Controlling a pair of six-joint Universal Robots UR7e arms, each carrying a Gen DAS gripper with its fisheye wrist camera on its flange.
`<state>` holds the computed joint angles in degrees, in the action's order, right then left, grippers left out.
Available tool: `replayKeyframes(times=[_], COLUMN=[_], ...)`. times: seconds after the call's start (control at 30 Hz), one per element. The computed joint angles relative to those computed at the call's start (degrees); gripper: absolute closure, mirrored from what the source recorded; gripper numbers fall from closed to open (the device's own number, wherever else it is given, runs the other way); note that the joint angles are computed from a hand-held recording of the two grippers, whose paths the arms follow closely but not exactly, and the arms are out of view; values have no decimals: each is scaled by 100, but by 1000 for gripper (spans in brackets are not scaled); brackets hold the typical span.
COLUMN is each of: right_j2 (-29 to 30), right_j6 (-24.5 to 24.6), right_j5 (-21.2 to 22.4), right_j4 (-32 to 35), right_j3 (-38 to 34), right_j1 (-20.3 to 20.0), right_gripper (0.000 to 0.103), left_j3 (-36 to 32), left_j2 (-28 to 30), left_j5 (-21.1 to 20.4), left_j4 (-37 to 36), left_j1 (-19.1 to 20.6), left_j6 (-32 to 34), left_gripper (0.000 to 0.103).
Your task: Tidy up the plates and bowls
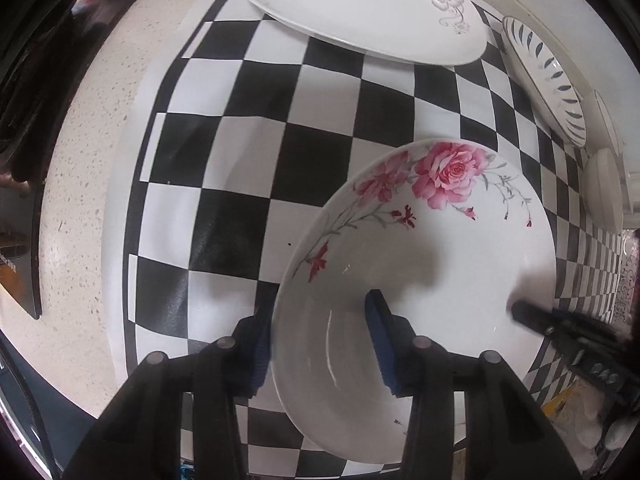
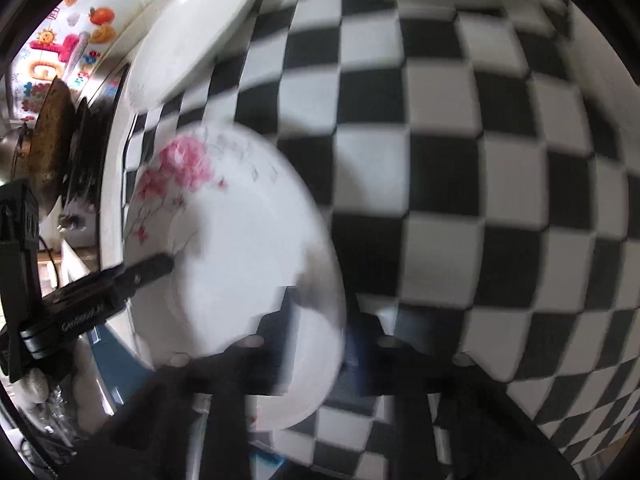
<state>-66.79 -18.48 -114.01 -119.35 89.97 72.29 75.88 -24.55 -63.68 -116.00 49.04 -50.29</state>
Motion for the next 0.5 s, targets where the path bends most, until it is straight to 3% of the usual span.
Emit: replayKeyframes(times=[0.5], right_j2=[-300], right_j6=[-18], right_j5=[53], right_j4=[-460], right_j3=[340], right_j1=[-84], right_gripper=[82], left_j3=[278], left_j2=[-157], left_j5=[74], left_j4=[-86], left_j1=[-118], left_j6=[61], left_gripper=[75])
